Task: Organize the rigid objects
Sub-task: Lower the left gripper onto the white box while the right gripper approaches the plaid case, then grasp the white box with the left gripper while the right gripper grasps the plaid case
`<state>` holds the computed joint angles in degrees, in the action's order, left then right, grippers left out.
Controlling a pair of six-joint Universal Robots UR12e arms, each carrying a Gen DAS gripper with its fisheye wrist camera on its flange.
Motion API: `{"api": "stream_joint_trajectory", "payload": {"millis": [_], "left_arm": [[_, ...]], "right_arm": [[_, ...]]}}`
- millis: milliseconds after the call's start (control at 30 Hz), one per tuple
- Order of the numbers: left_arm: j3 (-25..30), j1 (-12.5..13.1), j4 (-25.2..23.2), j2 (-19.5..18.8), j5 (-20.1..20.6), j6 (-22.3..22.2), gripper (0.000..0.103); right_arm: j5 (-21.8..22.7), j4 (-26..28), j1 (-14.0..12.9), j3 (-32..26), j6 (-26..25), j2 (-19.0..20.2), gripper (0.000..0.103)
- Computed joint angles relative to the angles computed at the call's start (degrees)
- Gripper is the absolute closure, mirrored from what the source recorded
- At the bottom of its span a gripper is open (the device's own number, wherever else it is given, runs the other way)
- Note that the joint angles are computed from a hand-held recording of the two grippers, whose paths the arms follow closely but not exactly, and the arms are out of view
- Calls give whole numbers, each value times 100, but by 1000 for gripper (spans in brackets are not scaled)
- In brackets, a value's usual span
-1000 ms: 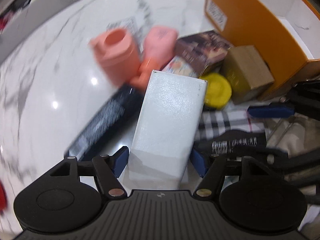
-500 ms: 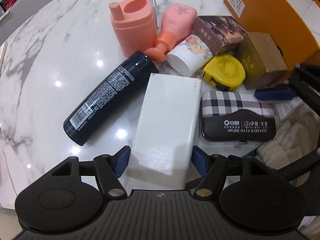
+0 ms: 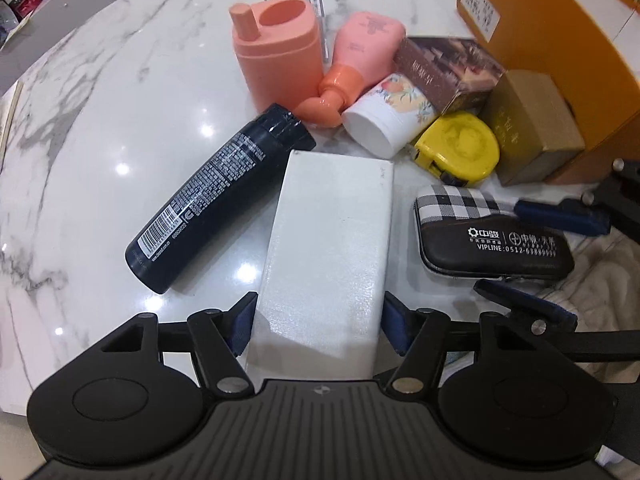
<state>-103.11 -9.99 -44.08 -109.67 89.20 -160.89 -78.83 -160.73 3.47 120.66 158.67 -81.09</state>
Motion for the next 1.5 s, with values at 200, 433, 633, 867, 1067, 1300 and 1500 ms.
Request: {"api": "stream_joint_trajectory", "payload": {"millis": [200,433,633,867,1067,1300,1500], "left_arm": [[-49,151,-75,75,-500,-135,32],[2,17,-132,-15,-133,18,31],[18,-15,-137,-49,-106,-18,32],[-1,41,-107,-22,-240,-40,33],[-215,65,377,273,-531,-233,34],[-204,-78,560,597,-813,-519,34],[261,-360,670,562,-1170,-461,34]], "right_arm": [[817,19,-282,-71,1051,-117,90],[565,-190,-258,-97,1653,30,88],[629,-248,-273,-37,1580,94,75],[1255,-532,-471,158,1677,3,87],[1738,-1204,-753,474,2090,-252,88],[1850,-1772,-1080,641,2609,-617,88],[1693,-2152,-1565,709,3260,-888,88]]}}
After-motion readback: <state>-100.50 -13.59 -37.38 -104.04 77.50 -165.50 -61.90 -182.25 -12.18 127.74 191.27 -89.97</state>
